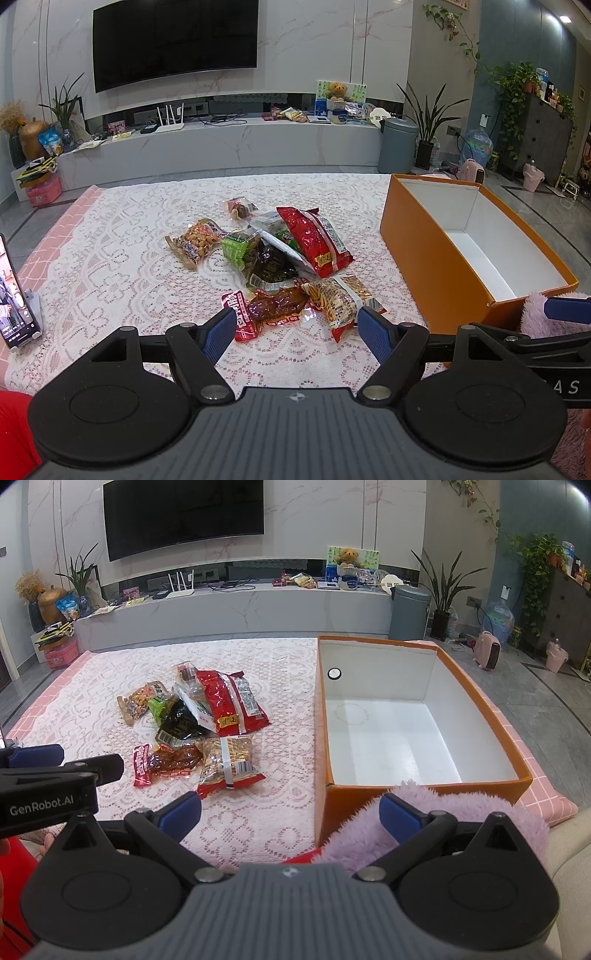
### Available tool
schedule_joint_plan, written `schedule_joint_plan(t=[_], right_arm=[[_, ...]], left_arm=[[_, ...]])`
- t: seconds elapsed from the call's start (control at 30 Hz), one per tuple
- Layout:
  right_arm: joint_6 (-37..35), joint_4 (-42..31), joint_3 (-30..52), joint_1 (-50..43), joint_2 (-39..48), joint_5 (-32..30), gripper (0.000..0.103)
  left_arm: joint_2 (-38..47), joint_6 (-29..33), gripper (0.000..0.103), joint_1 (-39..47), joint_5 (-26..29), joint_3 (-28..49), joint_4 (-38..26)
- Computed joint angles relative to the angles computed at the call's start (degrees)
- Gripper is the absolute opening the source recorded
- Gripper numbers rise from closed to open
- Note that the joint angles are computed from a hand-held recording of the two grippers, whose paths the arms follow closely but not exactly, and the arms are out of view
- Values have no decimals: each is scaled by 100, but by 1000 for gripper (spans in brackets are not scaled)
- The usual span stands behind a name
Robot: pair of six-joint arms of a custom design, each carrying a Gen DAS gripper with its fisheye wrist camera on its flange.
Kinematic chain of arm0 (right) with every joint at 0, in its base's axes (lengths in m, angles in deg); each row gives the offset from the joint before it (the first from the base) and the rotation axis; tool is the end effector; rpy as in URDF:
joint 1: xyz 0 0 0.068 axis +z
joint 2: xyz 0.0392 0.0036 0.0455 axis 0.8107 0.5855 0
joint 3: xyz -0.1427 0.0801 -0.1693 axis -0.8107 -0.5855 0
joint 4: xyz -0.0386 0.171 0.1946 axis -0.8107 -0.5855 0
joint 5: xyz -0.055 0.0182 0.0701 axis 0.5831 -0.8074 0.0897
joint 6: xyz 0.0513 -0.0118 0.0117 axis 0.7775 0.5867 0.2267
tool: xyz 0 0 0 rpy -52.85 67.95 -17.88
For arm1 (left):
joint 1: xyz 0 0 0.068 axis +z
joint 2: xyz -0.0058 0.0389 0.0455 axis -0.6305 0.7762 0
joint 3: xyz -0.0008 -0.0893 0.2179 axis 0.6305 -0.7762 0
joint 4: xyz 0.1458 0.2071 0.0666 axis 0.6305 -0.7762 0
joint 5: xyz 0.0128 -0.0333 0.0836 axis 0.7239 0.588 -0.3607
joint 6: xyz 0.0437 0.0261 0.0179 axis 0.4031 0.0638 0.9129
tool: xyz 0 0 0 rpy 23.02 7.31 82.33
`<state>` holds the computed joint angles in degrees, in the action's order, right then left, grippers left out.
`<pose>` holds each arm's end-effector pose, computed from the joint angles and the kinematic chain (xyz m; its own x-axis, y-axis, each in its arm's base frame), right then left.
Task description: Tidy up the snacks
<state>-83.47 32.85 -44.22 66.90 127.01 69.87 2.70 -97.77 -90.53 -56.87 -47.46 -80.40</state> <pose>0.2360 0.0578 0.0913 -0.6320 -0.2506 -0.7333 -0.3742 0.9273 0.0056 0.1616 -0.1624 0.1020 -0.6011 -0.1605 -0.7829 -0.2402 0.9706 -0.0145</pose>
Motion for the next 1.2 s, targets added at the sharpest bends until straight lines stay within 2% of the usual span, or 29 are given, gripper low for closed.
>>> schedule_joint_plan(t=[0.3, 0.37, 0.43, 0.57, 0.63, 0.7, 0.77, 0.9, 1.0, 1.07, 1.2], right_arm=[[-9, 144, -15, 27, 95, -26, 100], [-2, 344, -95, 33, 120, -89, 100], [11, 701, -224, 56, 167, -174, 99], [-18, 1254, -349, 237, 276, -192, 77], [-45, 1356, -233, 345, 501, -198, 74], [-40, 1427, -35, 450, 813, -287, 63], [-15, 1334, 271, 552, 1155, -377, 62], [22, 1036, 1056, 768, 1936, -394, 64], [-66, 680, 1724, 897, 2531, -429, 68], [-146, 432, 2169, 969, 2912, -410, 70], [-204, -144, 3071, 960, 3610, -461, 72]], left_arm=[[-81, 6, 87, 52, 140, -175, 201], [-234, 73, 83, 195, 375, -329, 337], [-430, 177, 73, 369, 637, -520, 508], [-744, 368, 63, 721, 967, -785, 677], [-906, 584, 59, 941, 1163, -909, 789], [-972, 874, 59, 1225, 1425, -968, 899], [-867, 1271, 60, 1530, 1671, -913, 987], [-645, 2033, 74, 2059, 2000, -753, 1104], [-456, 2628, 76, 2572, 2427, -658, 1333], [-203, 3241, 79, 2896, 2719, -570, 1577], [452, 4400, 82, 3569, 3625, -300, 2017]])
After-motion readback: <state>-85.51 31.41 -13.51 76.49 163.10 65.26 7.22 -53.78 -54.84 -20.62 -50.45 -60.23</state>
